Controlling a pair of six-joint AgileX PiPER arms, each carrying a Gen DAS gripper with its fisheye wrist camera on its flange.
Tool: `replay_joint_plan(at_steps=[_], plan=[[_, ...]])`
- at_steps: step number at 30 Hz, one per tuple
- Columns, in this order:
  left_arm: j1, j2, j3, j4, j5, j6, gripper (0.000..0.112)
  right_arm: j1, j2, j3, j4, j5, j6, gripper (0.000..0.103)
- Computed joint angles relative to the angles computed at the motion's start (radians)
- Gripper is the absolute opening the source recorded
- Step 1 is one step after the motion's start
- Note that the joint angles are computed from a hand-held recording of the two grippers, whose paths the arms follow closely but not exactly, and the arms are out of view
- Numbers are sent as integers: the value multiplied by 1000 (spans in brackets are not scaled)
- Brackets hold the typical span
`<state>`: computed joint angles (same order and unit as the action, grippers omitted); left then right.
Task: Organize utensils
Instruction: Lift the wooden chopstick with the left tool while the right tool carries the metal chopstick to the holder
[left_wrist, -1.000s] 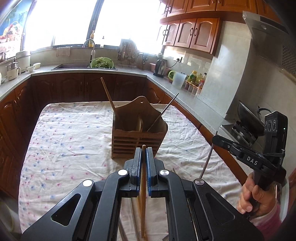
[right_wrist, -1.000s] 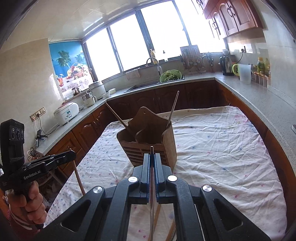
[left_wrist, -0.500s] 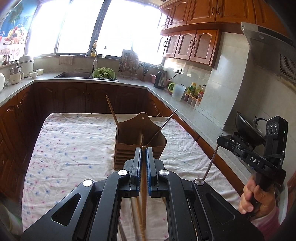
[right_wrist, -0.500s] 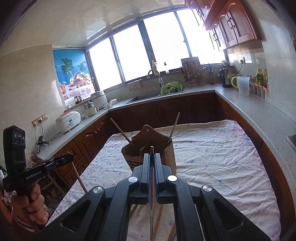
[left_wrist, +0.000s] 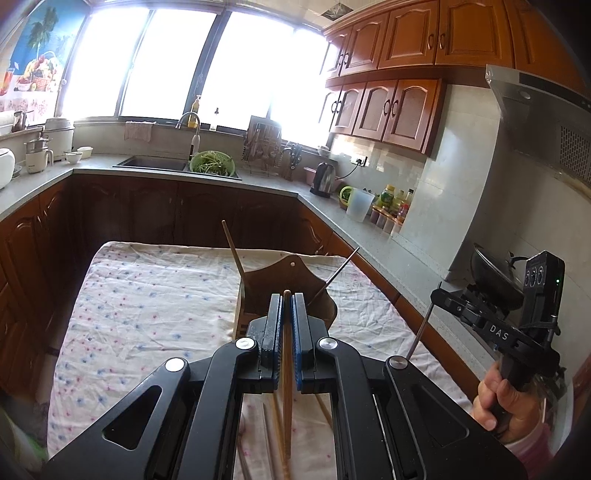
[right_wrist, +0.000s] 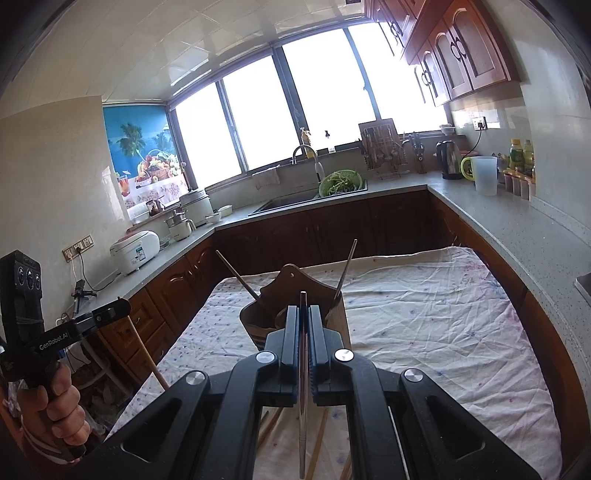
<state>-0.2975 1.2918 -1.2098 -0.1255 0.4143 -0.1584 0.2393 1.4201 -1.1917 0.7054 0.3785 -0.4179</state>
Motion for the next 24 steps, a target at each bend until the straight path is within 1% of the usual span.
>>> replay_joint_plan(at_steps=[3,9,11,13,14,16,17,20,22,24], plan=[[22,7,-10,-51,-22,36,4,-1,14,-18,8,-13,-6,4],[68,45,-69,-104,-64,69,4,-2,69,-96,20,-42,-6,4],[84,64,-101,-114,-76,76,4,-2,90,-129,24,-56,-3,4],[109,90,-143,-170,-81,130,4,0,112,-165,24,-74,3,4],[118,105,-164,-171,-87,131,4,1,124,-182,28,-85,4,4],[142,137,-208,-238,-97,186,4,0,152,-223,40,-98,4,4],[149,153,-230,-249,-105,189,4,-1,168,-245,44,-104,6,4],[161,208,-300,-239,-130,166,4,1,220,-314,40,-125,25,4],[161,247,-347,-189,-145,112,4,2,257,-355,47,-142,25,4],[160,285,-384,-153,-163,69,4,4,298,-404,21,-150,57,4]])
